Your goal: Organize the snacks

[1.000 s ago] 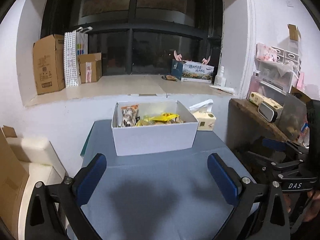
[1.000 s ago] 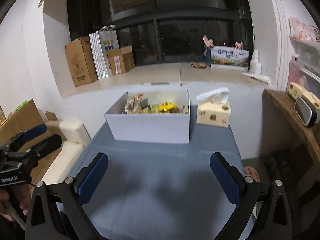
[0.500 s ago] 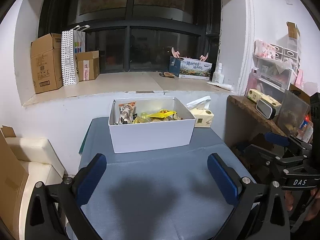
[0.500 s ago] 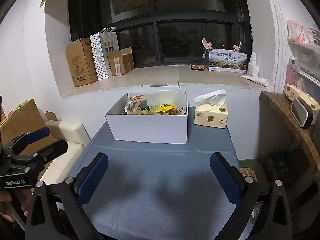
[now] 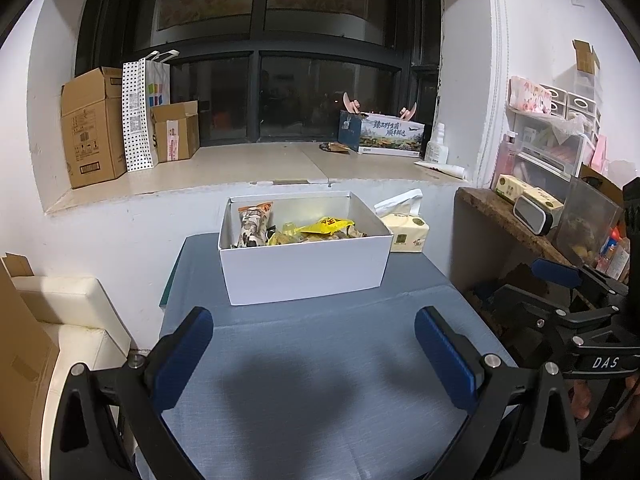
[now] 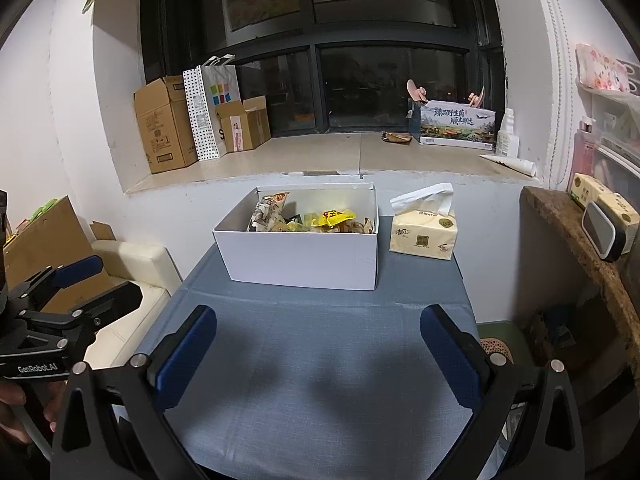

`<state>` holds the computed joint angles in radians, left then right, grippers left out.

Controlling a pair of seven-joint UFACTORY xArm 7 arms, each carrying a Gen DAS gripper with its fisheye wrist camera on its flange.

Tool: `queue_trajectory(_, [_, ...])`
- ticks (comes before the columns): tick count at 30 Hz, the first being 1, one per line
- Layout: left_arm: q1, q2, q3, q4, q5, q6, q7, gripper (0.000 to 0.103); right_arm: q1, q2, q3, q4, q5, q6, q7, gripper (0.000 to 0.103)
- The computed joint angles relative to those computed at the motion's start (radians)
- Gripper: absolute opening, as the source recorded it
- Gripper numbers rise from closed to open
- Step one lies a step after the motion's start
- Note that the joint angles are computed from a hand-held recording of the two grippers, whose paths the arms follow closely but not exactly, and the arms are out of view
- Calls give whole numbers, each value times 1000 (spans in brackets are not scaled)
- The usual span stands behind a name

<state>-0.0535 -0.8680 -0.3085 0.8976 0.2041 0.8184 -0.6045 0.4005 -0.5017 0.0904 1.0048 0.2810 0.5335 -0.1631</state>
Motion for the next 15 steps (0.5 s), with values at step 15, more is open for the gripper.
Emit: queue_trajectory(15, [-1,-4,5,-10,-1,-12,5,103,-1,-11,3,-5,-9,2,8,103])
